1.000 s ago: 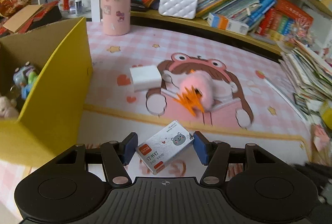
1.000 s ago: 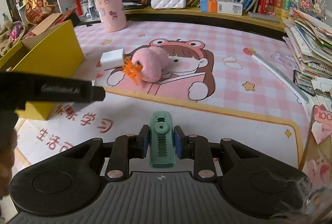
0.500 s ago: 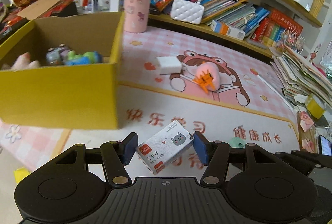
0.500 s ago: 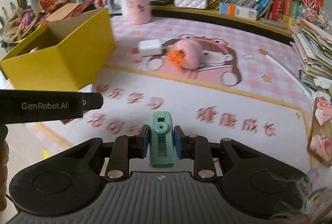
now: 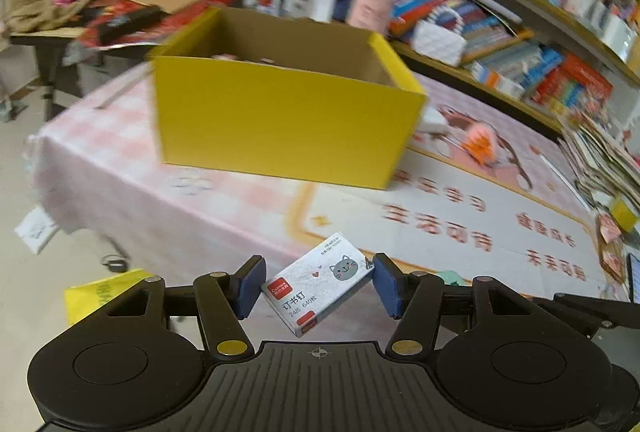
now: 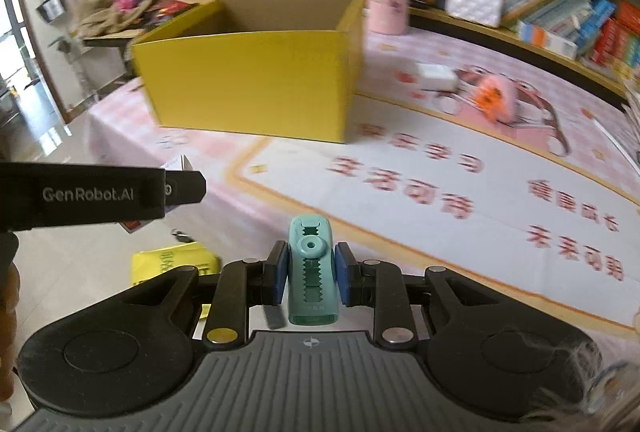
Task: Organize objects
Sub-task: 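Carry the staples box with the left gripper while the right gripper carries the mint-green gadget over the box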
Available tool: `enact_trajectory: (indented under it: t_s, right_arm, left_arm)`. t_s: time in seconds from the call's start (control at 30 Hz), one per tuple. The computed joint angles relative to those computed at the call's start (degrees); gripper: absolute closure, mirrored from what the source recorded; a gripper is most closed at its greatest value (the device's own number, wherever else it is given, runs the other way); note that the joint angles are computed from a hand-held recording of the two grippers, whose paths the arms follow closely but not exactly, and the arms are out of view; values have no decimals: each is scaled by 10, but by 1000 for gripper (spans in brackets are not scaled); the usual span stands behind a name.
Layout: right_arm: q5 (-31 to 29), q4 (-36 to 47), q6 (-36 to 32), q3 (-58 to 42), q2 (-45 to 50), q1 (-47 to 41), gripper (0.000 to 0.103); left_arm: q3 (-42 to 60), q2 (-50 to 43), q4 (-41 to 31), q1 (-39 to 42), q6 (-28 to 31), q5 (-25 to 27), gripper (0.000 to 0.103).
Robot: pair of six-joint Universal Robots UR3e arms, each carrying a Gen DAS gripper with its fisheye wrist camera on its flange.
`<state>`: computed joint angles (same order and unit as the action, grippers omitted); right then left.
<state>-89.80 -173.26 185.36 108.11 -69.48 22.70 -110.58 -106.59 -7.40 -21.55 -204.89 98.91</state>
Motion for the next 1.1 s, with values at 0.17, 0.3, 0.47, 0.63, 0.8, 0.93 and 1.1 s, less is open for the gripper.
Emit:
enact_trajectory:
  t_s: [0.17,0.3,0.47,0.63,0.8,0.93,1.1]
  right_arm:
    - [-29,1,22,-44,27,57,80]
    - [-57,7,36,-81,43,90,80]
    - [-81,26,47,-120,56,110,80]
    - [-88,58,55,-153,66,115,80]
    - [-90,64,60,-188,81,107,80]
    - [-84,62,56,-249,109,91,80]
    - [-78,67,26,-376,170,66,80]
  left_arm:
    - [-101,81,41,36,16,-2,46]
    - [-148,126,68,63,33,-8,46]
    - [-185,166,91,96,52,-27,46]
    - [-190,169,105,115,64,-43,46]
    - [-166,149,122,127,73,-57,46]
    - [-122,122,130,135,79,-65,46]
    - [-26,59,135,141,82,-60,46]
